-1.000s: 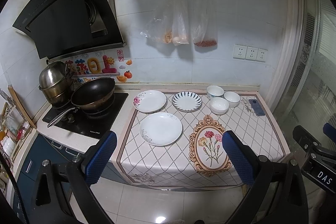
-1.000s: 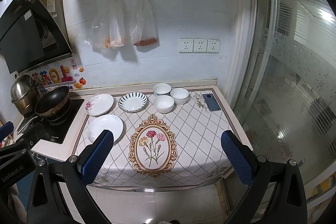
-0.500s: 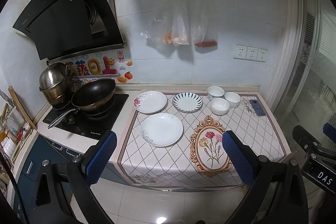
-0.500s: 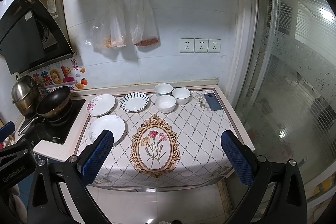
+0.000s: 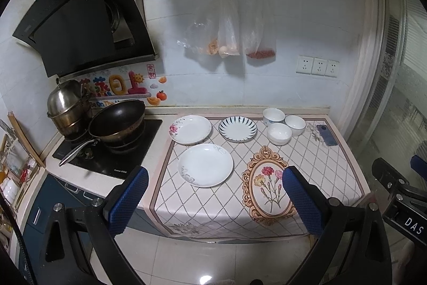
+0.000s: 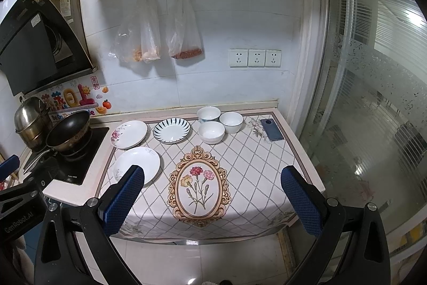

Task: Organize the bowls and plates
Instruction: 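Reach both grippers to the grey-floral white plate rim and close them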

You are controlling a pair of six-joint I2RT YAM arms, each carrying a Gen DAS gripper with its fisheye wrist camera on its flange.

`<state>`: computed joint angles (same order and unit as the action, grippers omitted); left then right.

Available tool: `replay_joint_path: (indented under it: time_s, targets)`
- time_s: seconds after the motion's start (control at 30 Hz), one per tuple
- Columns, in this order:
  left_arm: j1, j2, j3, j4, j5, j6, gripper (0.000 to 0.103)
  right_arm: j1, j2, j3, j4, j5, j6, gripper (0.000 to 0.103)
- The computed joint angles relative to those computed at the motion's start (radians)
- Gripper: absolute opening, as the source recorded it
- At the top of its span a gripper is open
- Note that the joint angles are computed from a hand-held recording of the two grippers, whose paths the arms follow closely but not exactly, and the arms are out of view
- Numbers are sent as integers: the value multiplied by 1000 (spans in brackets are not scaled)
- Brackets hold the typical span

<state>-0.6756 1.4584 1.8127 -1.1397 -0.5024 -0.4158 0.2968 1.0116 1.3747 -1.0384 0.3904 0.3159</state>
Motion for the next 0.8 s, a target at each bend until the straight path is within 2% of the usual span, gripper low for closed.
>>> replay_joint_path:
  time_s: [0.1,0.17,0.33,0.5,0.57,0.67,0.73,0.8]
  targets:
    - [74,-3,-35,60,73,58,103,21,17,-11,19,15,28,103]
    - [142,-8,-86,124,119,95,103,16,15,-55,79,-11,29,103]
    - [327,61,-182,250,204,184,103,-61,116,-147,219,-180,40,103]
    - [464,259,-149,314,294,227,103,-135,383,-158,385,-370,14,103]
    - [504,371,-86,316,316,237,103,-159,515,-136,456,-452,2,103]
    - [545,552,42,298,318,238,103,-194,766,-26,531,-569,-22,103]
    - [576,699,178,255,356,242,101,-209,950,103,545,-636,-45,102]
    - [596,846,336,194,385,246,100,-221,1157,306,499,-703,-73,100]
